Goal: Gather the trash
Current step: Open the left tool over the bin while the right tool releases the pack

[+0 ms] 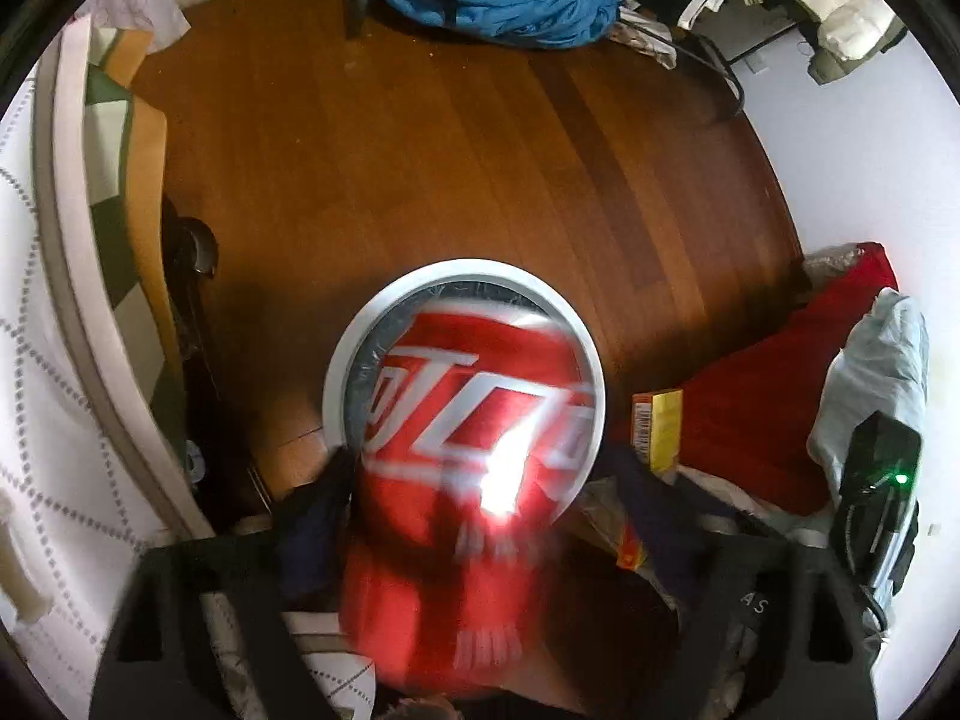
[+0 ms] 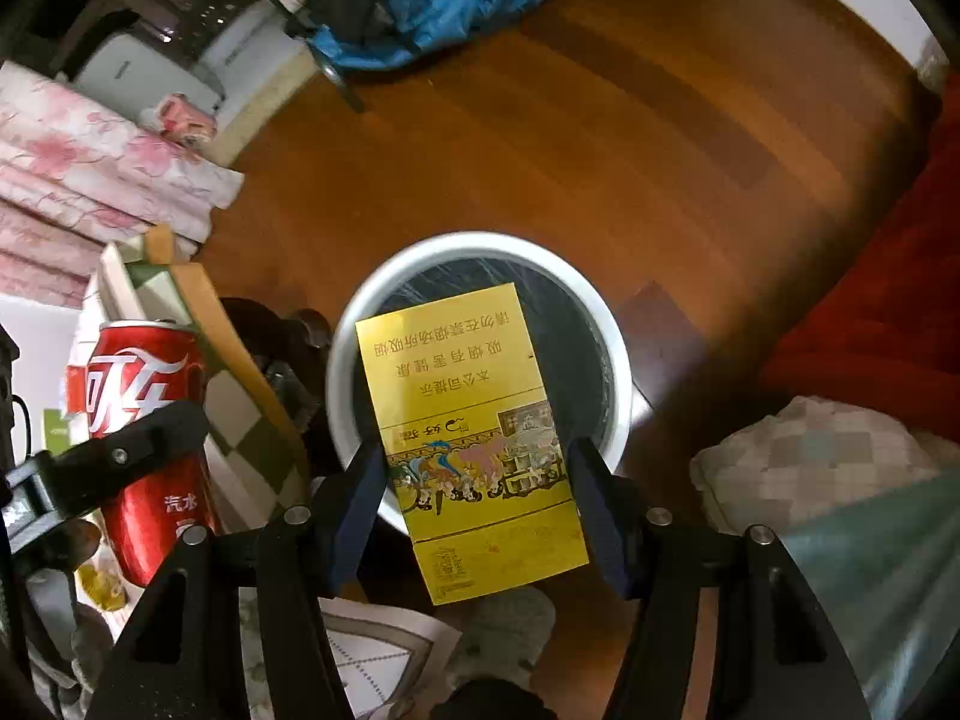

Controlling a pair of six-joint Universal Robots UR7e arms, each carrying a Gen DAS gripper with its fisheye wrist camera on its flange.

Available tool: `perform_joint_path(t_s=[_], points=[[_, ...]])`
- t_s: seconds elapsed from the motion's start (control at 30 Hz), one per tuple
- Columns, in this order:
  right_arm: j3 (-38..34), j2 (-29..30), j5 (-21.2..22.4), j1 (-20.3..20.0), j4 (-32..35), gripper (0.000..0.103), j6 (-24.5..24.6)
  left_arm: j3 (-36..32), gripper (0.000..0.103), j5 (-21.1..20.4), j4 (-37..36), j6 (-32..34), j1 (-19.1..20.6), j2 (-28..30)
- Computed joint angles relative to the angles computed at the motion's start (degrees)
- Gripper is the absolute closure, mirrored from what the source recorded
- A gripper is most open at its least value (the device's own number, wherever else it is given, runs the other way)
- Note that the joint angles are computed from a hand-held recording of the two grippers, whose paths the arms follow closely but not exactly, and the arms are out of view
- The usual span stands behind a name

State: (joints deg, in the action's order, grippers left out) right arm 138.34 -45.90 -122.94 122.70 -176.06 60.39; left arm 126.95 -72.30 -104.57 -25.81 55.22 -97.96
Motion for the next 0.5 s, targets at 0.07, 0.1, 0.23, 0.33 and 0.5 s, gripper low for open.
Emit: perform_joint_path(t_s=[0.07,0.1,0.23,0.33,0.5], points=[[0.5,1.3,0.9,-2.5,-1.8,0.039,-0.6,0.8,0.001,2.1,-0.2,-0.3,-1.3,-0.1],[0.6,1.9,1.0,-3.1,-2.1,0.033,-0.5,1.4,0.001,3.7,-0.1,-0.8,-2.4,-0.4],[1.0,3.7,0.4,-4.2,-2.0,0.000,-0.1,3.7,0.001,9.9,2.0,-2.7,-5.4,-3.3],[1.1,4.0,-0.1,-3.9,0.2,0.000,1.1,5.6,0.001,14.3,5.1,-5.0,-7.7,-5.6],[0.0,3.2,-1.2,-1.7,7.0,0.000,4.1,6.8,0.001,16.3,9.0,-6.9,-9.6,-7.5]])
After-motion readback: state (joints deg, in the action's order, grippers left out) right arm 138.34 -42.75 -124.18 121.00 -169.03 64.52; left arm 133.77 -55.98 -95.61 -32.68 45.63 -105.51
